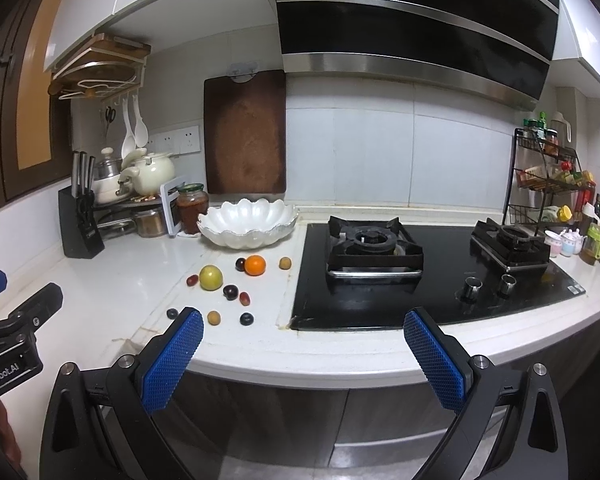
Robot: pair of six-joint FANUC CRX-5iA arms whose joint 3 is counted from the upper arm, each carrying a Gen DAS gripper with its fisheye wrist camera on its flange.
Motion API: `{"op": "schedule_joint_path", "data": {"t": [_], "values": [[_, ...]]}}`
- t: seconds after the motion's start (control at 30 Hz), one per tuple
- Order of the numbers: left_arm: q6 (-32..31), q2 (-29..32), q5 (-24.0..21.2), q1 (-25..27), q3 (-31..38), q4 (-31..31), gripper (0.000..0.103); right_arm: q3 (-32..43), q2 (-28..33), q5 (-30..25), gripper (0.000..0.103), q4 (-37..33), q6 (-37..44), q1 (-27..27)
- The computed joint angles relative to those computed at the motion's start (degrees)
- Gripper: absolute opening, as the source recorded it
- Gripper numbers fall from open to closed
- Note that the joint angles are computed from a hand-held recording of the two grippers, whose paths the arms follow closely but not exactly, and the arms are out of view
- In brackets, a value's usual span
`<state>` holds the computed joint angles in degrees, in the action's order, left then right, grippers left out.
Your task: Organize fruits
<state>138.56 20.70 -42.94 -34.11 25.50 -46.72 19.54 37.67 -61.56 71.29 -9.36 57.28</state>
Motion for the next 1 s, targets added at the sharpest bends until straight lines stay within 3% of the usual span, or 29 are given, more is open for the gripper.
{"op": "schedule_joint_path", "data": {"t": [0.63,1.0], "values": [[-2.1,2.1,0.2,1.1,2.4,1.7,0.103,3.3,2.0,0.1,0.102,-1.0,2.2,-0.8],[-9.3,5.8,0.2,4.8,5.8,9.5,0.103,11.3,6.8,1.7,0.102,-5.8,7.9,-2.0]]}}
